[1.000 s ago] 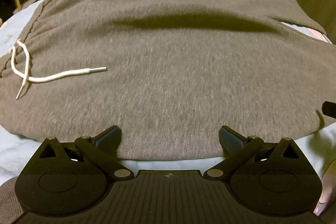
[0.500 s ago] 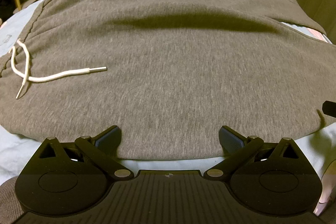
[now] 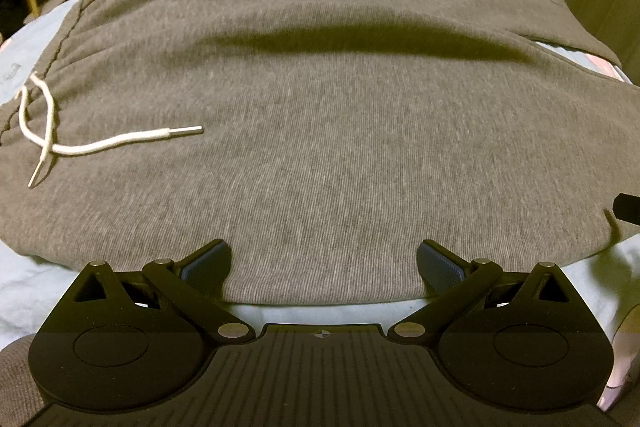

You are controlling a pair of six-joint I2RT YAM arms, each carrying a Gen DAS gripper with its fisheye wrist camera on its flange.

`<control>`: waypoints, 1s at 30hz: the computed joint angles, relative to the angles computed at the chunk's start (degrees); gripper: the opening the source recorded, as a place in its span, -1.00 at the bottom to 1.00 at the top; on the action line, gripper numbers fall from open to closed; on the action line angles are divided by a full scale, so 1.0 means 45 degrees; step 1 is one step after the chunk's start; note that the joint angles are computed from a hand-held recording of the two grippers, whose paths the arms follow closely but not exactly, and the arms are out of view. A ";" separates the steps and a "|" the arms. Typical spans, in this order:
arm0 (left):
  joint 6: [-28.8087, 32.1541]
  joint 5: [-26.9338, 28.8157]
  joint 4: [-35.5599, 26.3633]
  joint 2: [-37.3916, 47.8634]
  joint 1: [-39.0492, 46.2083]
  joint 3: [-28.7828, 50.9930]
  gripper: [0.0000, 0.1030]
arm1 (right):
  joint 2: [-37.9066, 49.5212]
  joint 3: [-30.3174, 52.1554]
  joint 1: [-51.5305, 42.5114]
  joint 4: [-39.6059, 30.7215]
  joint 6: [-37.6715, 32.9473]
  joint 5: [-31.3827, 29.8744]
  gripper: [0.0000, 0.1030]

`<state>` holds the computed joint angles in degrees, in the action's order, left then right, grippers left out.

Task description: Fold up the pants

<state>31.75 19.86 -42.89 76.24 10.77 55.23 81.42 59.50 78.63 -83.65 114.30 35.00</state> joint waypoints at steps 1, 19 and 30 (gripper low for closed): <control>-0.0003 0.0004 -0.0009 0.0008 0.0000 0.0010 1.00 | 0.0003 -0.0006 -0.0022 0.0022 0.0001 -0.0011 0.92; -0.0003 0.0005 0.0030 0.0006 -0.0009 -0.0055 1.00 | -0.0117 -0.0029 -0.0027 -0.0079 0.0323 -0.0025 0.92; 0.0004 0.0012 -0.0019 0.0005 0.0002 -0.0016 1.00 | -0.0208 -0.0082 -0.0140 -0.0005 0.0213 -0.0062 0.92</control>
<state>31.76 19.91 -42.98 76.26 10.77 55.16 80.49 59.13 78.00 -83.68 115.26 34.72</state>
